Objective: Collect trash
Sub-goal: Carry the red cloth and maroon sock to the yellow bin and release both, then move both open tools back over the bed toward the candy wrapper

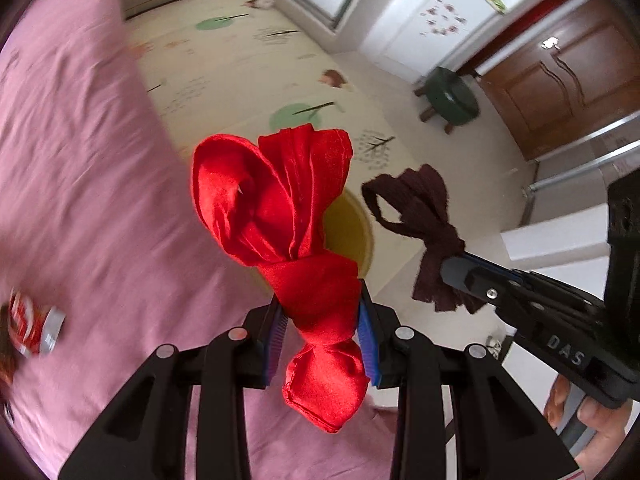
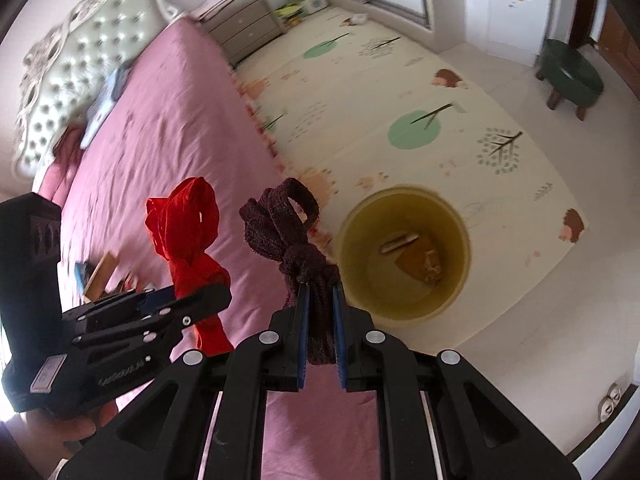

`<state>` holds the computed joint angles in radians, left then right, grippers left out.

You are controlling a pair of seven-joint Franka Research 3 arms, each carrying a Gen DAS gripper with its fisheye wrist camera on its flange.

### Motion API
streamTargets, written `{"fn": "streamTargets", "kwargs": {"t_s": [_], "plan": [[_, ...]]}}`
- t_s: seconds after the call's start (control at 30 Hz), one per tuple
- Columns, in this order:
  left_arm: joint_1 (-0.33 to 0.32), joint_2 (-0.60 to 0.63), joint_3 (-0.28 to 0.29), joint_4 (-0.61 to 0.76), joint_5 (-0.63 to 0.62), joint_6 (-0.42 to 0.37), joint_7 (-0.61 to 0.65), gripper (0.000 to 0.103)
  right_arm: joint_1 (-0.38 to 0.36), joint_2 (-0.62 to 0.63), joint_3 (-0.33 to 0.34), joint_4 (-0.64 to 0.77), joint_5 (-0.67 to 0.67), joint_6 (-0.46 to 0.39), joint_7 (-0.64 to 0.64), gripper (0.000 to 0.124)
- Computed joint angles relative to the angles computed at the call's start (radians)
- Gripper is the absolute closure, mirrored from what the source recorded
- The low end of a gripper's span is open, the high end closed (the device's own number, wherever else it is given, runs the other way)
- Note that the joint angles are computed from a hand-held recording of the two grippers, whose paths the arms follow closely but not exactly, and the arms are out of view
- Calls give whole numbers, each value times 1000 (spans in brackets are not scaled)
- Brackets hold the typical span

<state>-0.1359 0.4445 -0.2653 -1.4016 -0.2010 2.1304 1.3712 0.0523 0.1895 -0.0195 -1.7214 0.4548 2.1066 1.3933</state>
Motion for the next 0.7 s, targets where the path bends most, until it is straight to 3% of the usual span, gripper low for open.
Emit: {"fn": "streamTargets", "kwargs": {"t_s": [0.13, 0.2, 0.27, 0.3, 0.53, 0.7], "plan": [[-21, 104, -16, 151, 4, -32, 26, 69, -21, 31, -13, 42, 4, 8, 4, 112], [-26, 152, -25, 222, -4, -54, 37, 63, -37, 46, -15, 62, 27, 2, 2, 106], [-39, 193, -20, 289, 9, -77, 26, 22, -53, 53, -16, 70, 58, 6, 6, 89], [-35, 193, -23, 284, 0, -68, 27, 22, -59, 54, -17, 70, 68, 12, 9, 84], [-30, 200, -12, 294, 14, -104, 6, 22, -69, 59, -16, 80, 58, 3, 27, 84], [1, 101, -11, 147, -1, -56, 20, 22, -57, 50, -5, 82, 55, -15, 21, 84]]}}
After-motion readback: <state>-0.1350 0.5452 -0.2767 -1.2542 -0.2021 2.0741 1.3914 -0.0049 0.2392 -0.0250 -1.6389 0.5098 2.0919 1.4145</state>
